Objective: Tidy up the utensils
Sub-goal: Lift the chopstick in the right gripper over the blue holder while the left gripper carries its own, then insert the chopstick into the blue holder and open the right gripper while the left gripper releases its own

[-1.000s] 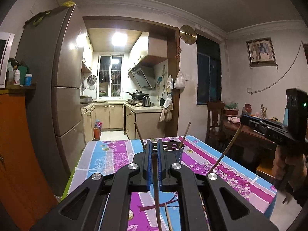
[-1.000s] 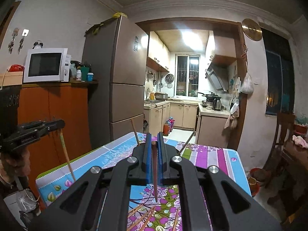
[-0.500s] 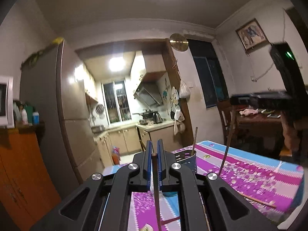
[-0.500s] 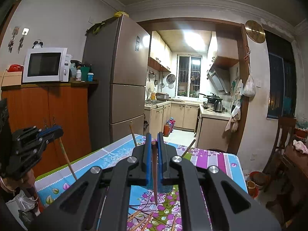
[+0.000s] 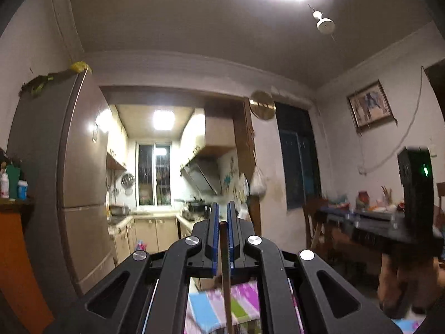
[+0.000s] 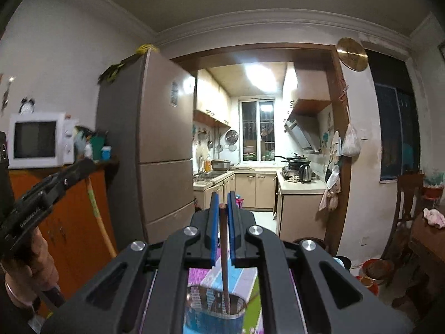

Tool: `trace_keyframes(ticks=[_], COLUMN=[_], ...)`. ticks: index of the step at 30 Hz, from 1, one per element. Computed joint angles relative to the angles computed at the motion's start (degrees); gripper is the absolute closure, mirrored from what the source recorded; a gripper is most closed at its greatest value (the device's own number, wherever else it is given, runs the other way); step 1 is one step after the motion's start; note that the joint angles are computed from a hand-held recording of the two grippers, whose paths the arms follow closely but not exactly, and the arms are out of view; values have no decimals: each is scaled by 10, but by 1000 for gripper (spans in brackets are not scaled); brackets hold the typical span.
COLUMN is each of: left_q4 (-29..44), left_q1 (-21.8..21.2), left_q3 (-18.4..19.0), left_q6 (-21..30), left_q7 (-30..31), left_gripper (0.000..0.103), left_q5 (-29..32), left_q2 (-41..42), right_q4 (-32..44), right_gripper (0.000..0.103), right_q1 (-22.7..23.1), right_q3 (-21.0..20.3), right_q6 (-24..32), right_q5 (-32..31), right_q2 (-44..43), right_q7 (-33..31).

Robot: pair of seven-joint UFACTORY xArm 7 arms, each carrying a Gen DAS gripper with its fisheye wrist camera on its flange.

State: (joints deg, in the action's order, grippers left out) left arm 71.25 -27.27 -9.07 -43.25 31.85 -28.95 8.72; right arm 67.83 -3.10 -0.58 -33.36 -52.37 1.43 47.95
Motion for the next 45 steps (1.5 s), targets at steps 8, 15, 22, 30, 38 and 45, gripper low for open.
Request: trace_keyframes(ticks=[8,15,22,30,38,45], left_q4=[255,322,254,203,-18,-276], left_q1=[-50,-48,-33,-29,18,36], left_q3=[50,73,69,69,38,0], left_q6=[20,39,27,-1,-108,-211], left_q7=[105,89,32,29,-76,-58], left_gripper=[96,96,96,96,96,94], left_q5=[-93,-138,-127,-135,-44,-73], left_q2=[203,294,294,271,97,-100], right_q4=[107,134,156,68,-96,-314], right_gripper=[98,98,98,74,73,53], right_q1=[-19,-57,-107,-80,-106,-130], right_q3=[42,96,154,103,19,-88], right_q6=[29,44,79,76,-23,-112], right_q5=[35,13,-91,20,79,55], right_q2=[126,201,247,191,51,-117], right_q7=[1,24,121,48,-19,-127])
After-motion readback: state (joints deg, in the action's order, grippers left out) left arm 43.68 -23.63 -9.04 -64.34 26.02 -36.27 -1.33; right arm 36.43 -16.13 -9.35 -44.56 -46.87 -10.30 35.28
